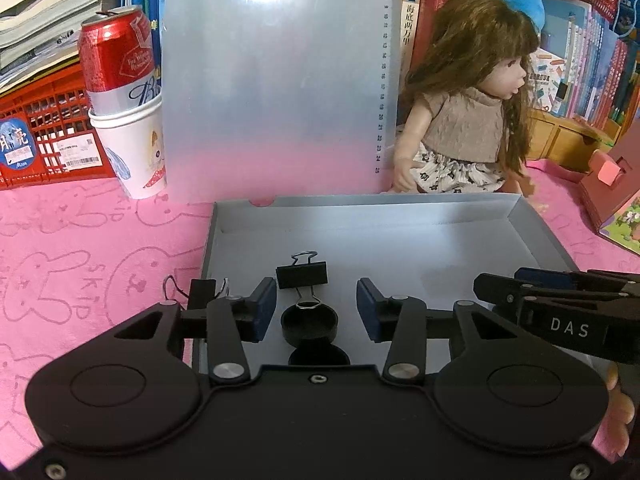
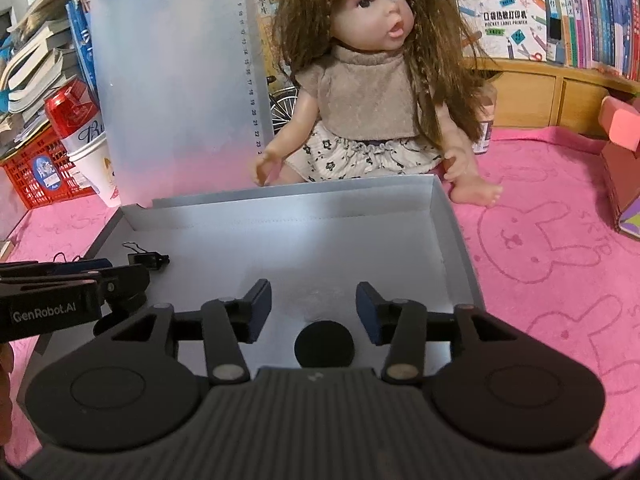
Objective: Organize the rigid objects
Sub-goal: 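Carry the binder clip and clear lid into the white box and open both tools, then withdraw both open tools from the box back toward the items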
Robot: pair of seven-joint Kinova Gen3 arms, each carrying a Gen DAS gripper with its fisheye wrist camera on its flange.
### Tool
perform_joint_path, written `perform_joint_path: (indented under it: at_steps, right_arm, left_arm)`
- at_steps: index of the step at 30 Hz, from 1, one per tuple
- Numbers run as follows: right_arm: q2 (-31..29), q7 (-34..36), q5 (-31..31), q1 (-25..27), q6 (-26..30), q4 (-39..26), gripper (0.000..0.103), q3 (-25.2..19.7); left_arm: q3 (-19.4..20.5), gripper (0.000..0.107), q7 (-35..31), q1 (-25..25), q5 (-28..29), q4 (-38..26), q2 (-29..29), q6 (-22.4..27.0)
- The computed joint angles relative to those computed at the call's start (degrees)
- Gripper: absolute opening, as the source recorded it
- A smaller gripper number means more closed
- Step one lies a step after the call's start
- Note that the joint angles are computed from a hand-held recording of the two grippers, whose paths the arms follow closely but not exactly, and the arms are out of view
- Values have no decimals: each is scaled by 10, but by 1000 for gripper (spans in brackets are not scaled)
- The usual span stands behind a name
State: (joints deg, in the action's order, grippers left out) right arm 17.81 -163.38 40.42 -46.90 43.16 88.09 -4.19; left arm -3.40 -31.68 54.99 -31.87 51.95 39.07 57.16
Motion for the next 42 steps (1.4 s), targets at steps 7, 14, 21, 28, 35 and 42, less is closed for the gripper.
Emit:
perform_joint_path:
  at_steps: [7,14,21,28,35,42]
  right_arm:
    - [-13,-8,30,-14,8,10,71,-5]
    - [-32,-23,63,-25,16,24,78,-18]
    - [-68,-48,100,-27,16,58,84,-46]
    - [-116,-113,145,-23,6,107,88,-83]
    - [-156,-156,174,-18,24,153,90,-135]
    - [-168,-129,147,-36,100,162,91,-180]
  left_arm:
    - [-4,47,10,17,-21,13,-11,-1]
    - [-4,48,32,30,-41,39,-31,-13]
    - [1,55,74,53,-82,103,-71,-45]
    - [20,63,133,71,-128,172,-115,-75]
    - [44,66,203,99,-184,236,-151,-78]
    - [84,66,276,129,-243,291,-175,-53]
